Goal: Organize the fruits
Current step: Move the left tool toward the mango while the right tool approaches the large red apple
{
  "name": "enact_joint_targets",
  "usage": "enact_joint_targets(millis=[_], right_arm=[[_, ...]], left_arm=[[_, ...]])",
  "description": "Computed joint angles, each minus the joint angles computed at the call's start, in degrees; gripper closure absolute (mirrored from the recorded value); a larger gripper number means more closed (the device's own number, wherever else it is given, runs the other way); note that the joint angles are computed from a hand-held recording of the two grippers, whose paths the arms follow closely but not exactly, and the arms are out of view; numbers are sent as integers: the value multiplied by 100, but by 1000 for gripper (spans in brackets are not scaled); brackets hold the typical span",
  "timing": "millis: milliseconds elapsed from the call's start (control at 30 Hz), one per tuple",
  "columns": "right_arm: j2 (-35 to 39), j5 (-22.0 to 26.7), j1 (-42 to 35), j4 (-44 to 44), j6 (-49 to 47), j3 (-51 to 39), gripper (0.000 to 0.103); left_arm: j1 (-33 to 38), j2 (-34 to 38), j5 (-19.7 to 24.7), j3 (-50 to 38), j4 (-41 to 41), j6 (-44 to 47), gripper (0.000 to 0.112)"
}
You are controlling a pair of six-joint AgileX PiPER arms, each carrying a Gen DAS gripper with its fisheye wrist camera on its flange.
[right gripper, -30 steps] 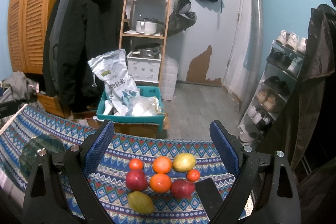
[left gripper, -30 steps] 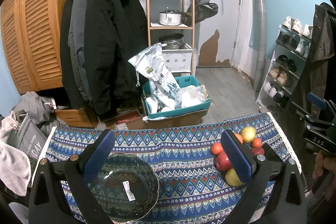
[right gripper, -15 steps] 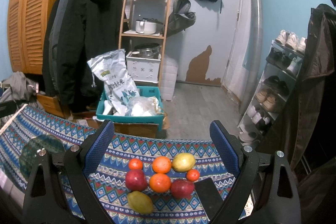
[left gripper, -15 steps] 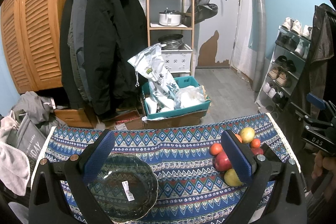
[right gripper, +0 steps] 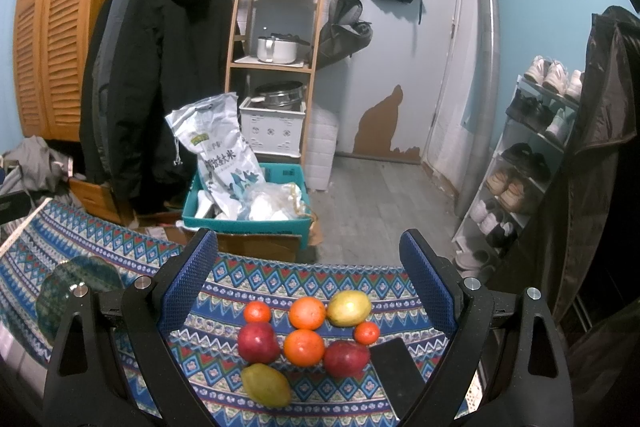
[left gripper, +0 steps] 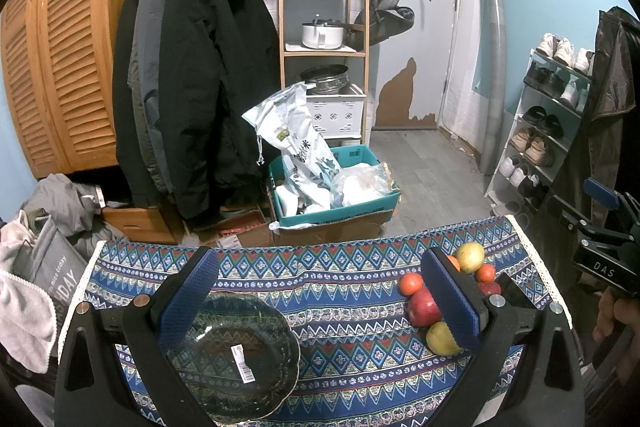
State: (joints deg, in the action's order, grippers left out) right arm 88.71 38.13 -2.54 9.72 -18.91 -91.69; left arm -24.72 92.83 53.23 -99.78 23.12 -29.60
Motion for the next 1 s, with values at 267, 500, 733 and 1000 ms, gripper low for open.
enact_joint_targets(millis=[267,500,733,1000], right_arm=[[5,29,-101,69,-124,43,13],[106,91,-320,44,-273,146,13],[340,297,-455,-217,-185,159,13],[673,537,-739,-210,-236,137,13]], left_arm=[[-152,105,38,-37,94,-128,10],[-233,356,18,-4,89,-121,10],[-365,729,-9,-25,-31,-58,10],[-559,1347,128,-281,-226,32,11]])
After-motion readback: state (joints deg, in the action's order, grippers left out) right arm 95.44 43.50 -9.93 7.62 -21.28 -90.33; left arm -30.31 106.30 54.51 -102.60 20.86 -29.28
